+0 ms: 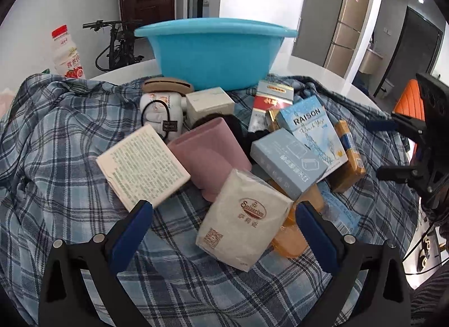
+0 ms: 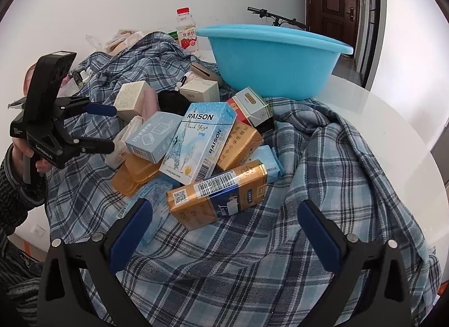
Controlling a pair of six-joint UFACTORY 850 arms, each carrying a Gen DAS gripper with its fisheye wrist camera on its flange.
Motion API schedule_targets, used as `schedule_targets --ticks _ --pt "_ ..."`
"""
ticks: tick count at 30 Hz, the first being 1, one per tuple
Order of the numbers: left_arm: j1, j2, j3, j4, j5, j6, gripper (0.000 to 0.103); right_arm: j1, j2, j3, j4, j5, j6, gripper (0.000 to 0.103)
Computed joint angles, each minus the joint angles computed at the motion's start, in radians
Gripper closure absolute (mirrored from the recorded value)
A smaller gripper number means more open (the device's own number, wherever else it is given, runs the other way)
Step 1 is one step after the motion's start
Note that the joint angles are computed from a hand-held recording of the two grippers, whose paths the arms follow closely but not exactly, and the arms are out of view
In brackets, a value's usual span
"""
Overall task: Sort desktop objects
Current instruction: 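Close the left tool on the white square box with green text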
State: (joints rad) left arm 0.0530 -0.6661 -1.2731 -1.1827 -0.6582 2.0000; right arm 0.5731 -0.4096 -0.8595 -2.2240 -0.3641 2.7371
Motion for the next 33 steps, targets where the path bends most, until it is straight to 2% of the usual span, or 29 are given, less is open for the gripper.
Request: schedule_targets --ticks 2,4,6,11,15,17,19,22,26,28,30,33 --pt "0.005 0.014 0.003 -0.036 0.03 0.007 0.0 0.0 -0.005 -0.002 0.001 0.004 0.007 0.0" --pt "-0.008 0.028 0.015 -0.124 0.132 0.046 0.0 -0.002 -0.009 -0.003 -0.008 0.008 0.021 0.0" --pt "-0.017 0.02 0.005 -0.182 0.186 0.074 0.0 -0.003 -0.01 -0.003 -0.02 0.01 0.035 0.0" --pt "-0.047 -0.041 -0.071 -0.076 0.247 -0.029 0.0 -0.002 -0.012 -0.002 -0.052 0.001 0.079 0.0" --pt "-0.065 -0.086 -0.123 0.031 0.268 -0.137 0.0 0.003 -0.01 0.0 -0.013 0.002 0.042 0.0" --pt "-0.074 -0.094 -0.126 -0.007 0.302 -0.104 0.0 0.003 -0.009 0.003 0.01 0.0 0.024 0.0" --pt "-0.081 -0.091 -0.116 -0.113 0.333 0.014 0.0 -0.002 -0.008 0.008 -0.001 0.005 0.045 0.0" --pt "-0.083 -0.094 -0.118 -0.186 0.338 0.109 0.0 -0.014 -0.01 0.013 -0.043 0.017 0.104 0.0" --pt "-0.074 -0.106 -0.139 -0.125 0.301 0.057 0.0 -0.027 -0.018 0.012 -0.099 0.033 0.178 0.0" --pt "-0.069 -0.105 -0.132 -0.174 0.29 0.113 0.02 -0.03 -0.02 0.012 -0.124 0.036 0.211 0.0" --pt "-0.07 -0.098 -0.118 -0.217 0.297 0.168 0.02 -0.028 -0.02 0.008 -0.099 0.036 0.186 0.0" --pt "-0.068 -0.085 -0.102 -0.208 0.296 0.17 0.02 -0.021 -0.016 0.006 -0.033 0.023 0.11 0.0"
